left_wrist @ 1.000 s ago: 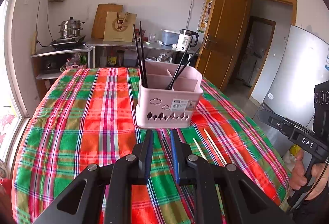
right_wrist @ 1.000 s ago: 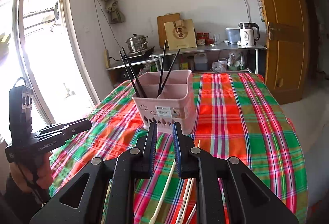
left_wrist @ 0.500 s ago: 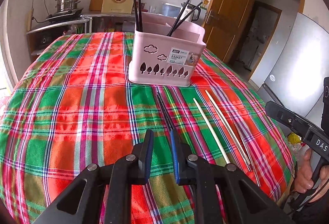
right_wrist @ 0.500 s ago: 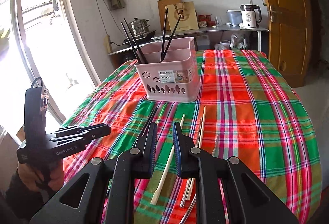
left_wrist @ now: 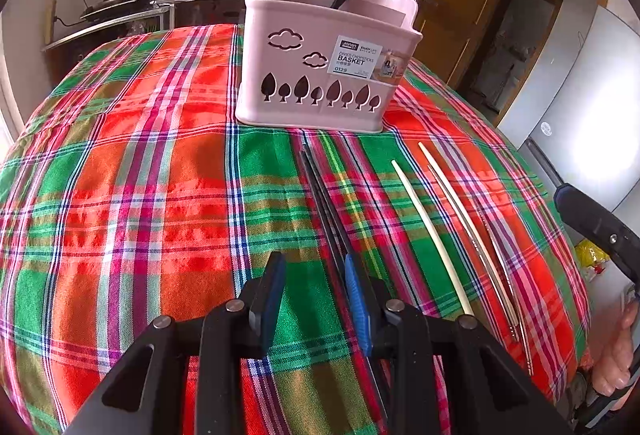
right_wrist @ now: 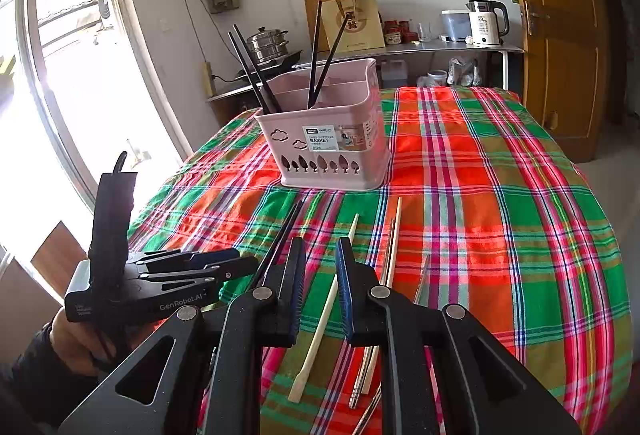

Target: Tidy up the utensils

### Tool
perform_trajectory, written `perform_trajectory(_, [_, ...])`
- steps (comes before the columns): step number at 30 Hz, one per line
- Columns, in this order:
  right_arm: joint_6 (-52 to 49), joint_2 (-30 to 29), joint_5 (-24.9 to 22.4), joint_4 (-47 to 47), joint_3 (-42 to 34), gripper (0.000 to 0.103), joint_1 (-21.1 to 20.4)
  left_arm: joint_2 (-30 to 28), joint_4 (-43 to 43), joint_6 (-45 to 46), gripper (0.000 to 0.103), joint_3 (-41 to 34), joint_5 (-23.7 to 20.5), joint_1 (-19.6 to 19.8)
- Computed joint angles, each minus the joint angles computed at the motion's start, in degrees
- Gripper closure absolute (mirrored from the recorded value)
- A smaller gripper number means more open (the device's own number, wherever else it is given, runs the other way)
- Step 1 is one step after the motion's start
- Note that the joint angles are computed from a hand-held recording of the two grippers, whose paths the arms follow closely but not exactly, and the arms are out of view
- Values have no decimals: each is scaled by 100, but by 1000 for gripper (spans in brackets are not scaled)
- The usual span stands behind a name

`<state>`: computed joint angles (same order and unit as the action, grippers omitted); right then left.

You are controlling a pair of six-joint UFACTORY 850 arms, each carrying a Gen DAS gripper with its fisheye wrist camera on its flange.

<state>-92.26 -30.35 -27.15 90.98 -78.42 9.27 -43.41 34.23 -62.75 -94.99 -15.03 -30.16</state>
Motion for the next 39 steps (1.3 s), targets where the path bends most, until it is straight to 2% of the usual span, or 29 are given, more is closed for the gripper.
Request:
perform_trajectory(5, [-27,-6,-22,44,4,87,-18,-77,143,-79,72,-104,-154,-31])
perform_trajectory(7, [-42,-1,-22,68,17,87,-24,-125,73,30,69,-178,-206,-43])
perform_trajectory(15, [-23,6,-32,54,23,87,-31,-313,700,-258,68,-484,-753,-156])
perform_trajectory(17, [-2,-2,-22,31,13,87,-27,-302,924,-384,75,-460,-898,-176])
perform_trajectory(19, [60,-18,-15,-40,-12,87,-14,-221,1036,-486,78,-325,-880,-145])
perform_trajectory(22, [205,-79,14,-212,-95,87,42,-75,1153,-662,89,-104,-910,-59])
perform_trajectory(23, [302,-120,20,-314,-147,87,68,-25,1210,-732,92,-23,-910,-30])
perform_trajectory(31, [1642,-737,78,-1736,-913,87,382,331,1289,-1072,92,530,-644,266])
perform_trajectory(34, [2322,-1013,73,-2440,-1272,87,495,378,1141,-893,92,569,-626,339])
perform_trajectory(39, [3293,-1473,-30,-3353,-1921,87,646,185,411,235,91,192,-707,433])
